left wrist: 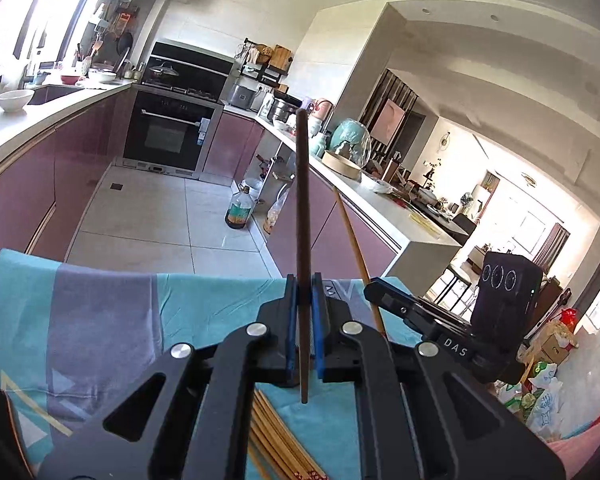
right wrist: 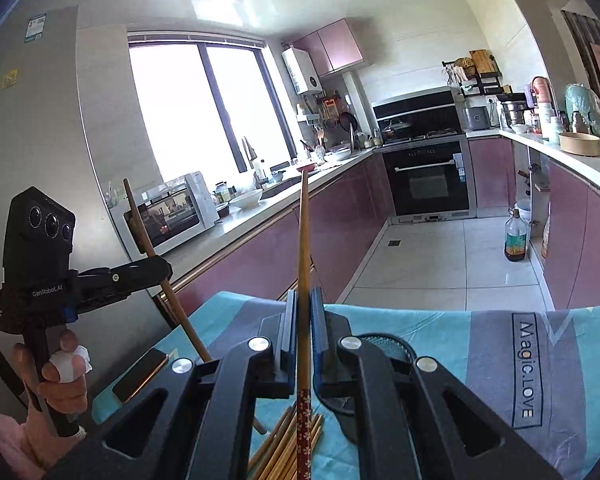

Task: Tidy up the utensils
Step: 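Lift the held chopstick upright with the right tool while the left tool lifts its chopstick, then lower the chopstick into the black mesh cup and open the right tool while the left tool does likewise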

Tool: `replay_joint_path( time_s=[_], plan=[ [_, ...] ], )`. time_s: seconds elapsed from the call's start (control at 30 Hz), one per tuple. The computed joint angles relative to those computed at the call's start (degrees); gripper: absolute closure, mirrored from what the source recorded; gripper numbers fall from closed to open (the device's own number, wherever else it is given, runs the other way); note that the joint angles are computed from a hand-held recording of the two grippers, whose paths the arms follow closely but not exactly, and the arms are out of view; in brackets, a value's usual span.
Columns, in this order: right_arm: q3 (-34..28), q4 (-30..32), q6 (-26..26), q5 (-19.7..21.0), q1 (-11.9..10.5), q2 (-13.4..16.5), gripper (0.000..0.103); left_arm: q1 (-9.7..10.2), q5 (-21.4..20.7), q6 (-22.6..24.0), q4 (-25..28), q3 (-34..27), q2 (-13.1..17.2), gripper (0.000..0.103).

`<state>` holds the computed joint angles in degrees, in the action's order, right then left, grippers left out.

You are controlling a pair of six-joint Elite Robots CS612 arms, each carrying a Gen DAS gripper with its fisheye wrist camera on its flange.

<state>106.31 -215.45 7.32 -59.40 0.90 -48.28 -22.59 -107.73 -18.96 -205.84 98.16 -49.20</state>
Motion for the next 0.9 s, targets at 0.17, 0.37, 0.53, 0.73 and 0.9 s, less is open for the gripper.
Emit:
replay_joint_path(
  time_s=[0.17, 0.37, 0.53, 0.73, 0.9],
  plan=[
    [-4.0, -0.5, 1.5, -2.3, 0.2, 1.9, 0.098, -0.73, 1.2, 0.9, 1.5, -3.9, 0.3, 0.096],
    [-8.3, -1.8, 2.8, -6.2, 0.8, 5.2, 0.098, -1.98, 2.8, 2.2, 6.6, -9.0, 1.8, 0.096],
    [-10.9, 0.0, 2.6, -9.0, 1.4, 7.4, 0.098, -3.19, 4.3, 5.4, 14.1, -13.0, 4.4, 0.096],
    [-11.2, 6.5, 0.9, -10.3, 1.8, 8.2, 0.097, -3.57, 4.5, 7.5, 21.9, -16.7, 8.0, 0.096],
    [-10.5, 11.0, -0.1, -11.3, 1.8, 7.5, 0.093, -3.63, 4.4, 9.1, 27.8, -20.5, 10.5, 0.094]
  ],
)
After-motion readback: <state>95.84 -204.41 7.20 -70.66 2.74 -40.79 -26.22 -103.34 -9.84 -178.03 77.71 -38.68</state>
